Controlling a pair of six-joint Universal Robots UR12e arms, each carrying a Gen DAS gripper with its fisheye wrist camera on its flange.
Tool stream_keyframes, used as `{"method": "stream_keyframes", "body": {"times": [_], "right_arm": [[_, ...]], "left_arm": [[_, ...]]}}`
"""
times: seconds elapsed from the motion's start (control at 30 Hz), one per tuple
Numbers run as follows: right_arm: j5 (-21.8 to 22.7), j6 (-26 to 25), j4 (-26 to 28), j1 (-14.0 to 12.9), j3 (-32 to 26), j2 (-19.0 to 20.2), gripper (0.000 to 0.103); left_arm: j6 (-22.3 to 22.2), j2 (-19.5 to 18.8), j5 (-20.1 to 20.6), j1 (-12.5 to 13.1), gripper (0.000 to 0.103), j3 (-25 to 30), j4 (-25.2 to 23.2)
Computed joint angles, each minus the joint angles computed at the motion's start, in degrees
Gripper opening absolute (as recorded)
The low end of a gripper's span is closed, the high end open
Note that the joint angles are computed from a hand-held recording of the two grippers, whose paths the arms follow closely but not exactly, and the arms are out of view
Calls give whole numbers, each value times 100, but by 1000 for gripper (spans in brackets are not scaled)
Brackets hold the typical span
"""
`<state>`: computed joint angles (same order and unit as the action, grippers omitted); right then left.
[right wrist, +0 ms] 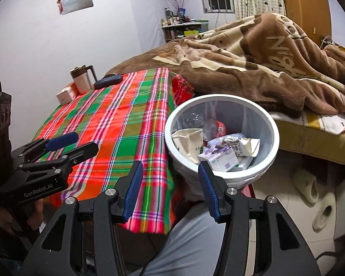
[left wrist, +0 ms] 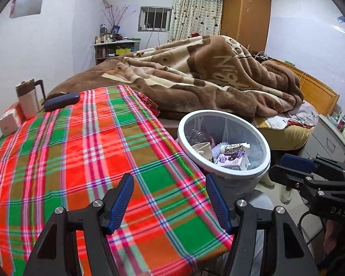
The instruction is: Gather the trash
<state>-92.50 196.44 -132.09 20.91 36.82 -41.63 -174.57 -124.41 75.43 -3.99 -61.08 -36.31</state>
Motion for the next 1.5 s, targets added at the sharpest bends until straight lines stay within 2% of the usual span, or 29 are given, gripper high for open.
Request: {"method": "stream_keyframes", "body": {"times": [0.5,1.5], "right_arm": [[17,-90,-24,61,44,-31,51],[21,-101,40,69,-19,-2,51]], "left_arm": [[-134,203,203,19,64,-308,180],[-163,205,223,36,64,-304,113]]}}
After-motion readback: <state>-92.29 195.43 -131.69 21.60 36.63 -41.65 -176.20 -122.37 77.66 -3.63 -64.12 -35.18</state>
